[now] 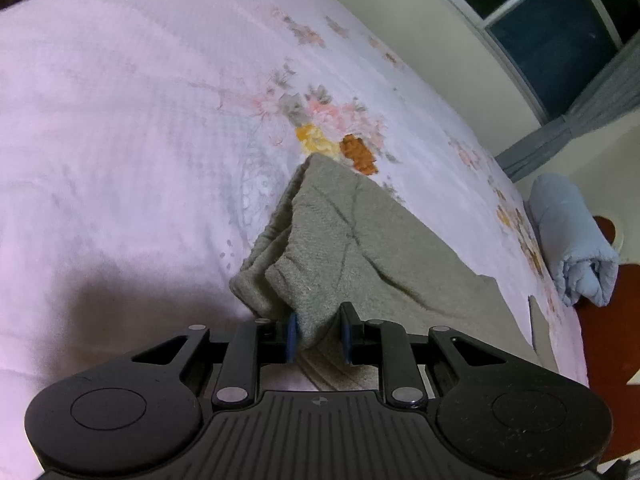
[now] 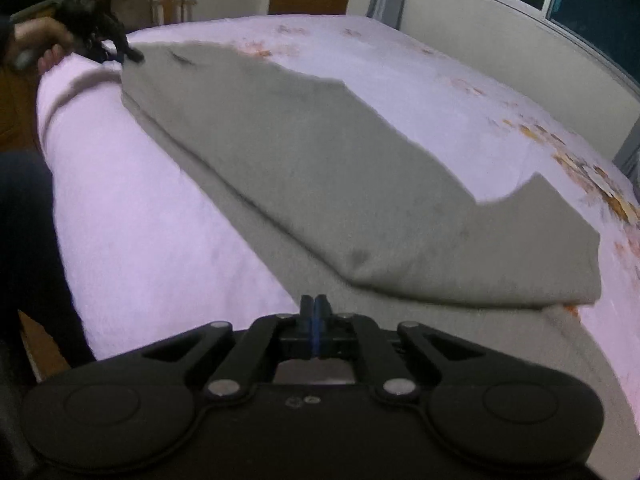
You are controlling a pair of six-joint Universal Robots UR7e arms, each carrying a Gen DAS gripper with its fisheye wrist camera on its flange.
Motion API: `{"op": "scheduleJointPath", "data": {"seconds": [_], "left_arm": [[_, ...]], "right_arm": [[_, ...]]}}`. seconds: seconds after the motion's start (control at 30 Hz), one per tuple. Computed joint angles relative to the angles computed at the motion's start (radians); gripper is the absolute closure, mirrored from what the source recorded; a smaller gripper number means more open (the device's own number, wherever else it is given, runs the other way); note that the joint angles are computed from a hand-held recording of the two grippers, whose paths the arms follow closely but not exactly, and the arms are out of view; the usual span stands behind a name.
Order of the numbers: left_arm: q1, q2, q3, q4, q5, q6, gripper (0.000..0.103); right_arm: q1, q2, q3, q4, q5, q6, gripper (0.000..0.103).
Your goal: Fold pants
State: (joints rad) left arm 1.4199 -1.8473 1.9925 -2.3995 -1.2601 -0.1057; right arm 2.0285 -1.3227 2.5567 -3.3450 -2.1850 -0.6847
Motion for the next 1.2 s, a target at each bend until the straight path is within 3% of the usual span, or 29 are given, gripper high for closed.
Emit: {"op": "scheduleJointPath", "data": {"seconds": [0.07, 0.1, 0.17, 0.23, 0.3, 0.33, 0.43, 0.53, 0.63, 0.7, 0.8, 0.93, 1.03, 1.13, 1.2], "left_arm": [[-0.027, -0.021, 0.009, 0.006, 0.031, 0.001, 0.076], [-0.057, -0.038, 0.018, 0.005, 0.077, 0.002, 0.073], [-0.11, -0.062, 0.037, -0.034, 0.15, 0.007, 0.072], [-0.175, -0.077, 0.069, -0.124, 0.253, 0.012, 0.06], [-0.222, -0.071, 0.096, -0.223, 0.323, 0.02, 0.01], [-0.253, -0.057, 0.112, -0.275, 0.389, 0.037, 0.004], [-0.323, 0.013, 0.129, -0.322, 0.605, 0.044, 0.003], [-0.367, 0.036, 0.175, -0.355, 0.587, -0.016, 0.003], [-0.442, 0.127, 0.246, -0.489, 0.703, 0.008, 0.003], [-0.452, 0.234, 0.238, -0.57, 0.807, 0.015, 0.003], [-0.436, 0.356, 0.158, -0.433, 0.963, -0.16, 0.003], [-0.395, 0.445, 0.095, -0.454, 1.019, -0.143, 0.0], [-0.359, 0.499, 0.045, -0.584, 1.067, -0.06, 0.0], [-0.327, 0.47, 0.017, -0.481, 1.048, -0.174, 0.0], [-0.317, 0.468, 0.014, -0.476, 1.024, -0.166, 0.0]], "right_arm": [[0.007, 0.001, 0.011, -0.074, 0.023, 0.026, 0.101], [0.015, 0.01, 0.005, -0.105, 0.01, 0.025, 0.095], [0.024, 0.021, -0.019, -0.147, -0.027, 0.018, 0.093], [0.015, 0.019, -0.058, -0.179, -0.046, 0.02, 0.089], [-0.003, 0.018, -0.109, -0.196, -0.067, 0.024, 0.079], [-0.015, 0.025, -0.148, -0.2, -0.079, 0.028, 0.074], [-0.051, 0.064, -0.257, -0.216, -0.11, 0.037, 0.066], [-0.082, 0.124, -0.364, -0.227, -0.152, 0.045, 0.066], [-0.113, 0.173, -0.425, -0.242, -0.158, 0.037, 0.066], [-0.137, 0.221, -0.472, -0.242, -0.155, 0.034, 0.067], [-0.162, 0.292, -0.552, -0.229, -0.172, 0.019, 0.069], [-0.194, 0.353, -0.654, -0.154, -0.198, 0.065, 0.07], [-0.207, 0.405, -0.718, -0.138, -0.251, 0.068, 0.072], [-0.22, 0.455, -0.775, -0.133, -0.309, 0.062, 0.072], [-0.229, 0.483, -0.808, -0.111, -0.341, 0.065, 0.069]]}}
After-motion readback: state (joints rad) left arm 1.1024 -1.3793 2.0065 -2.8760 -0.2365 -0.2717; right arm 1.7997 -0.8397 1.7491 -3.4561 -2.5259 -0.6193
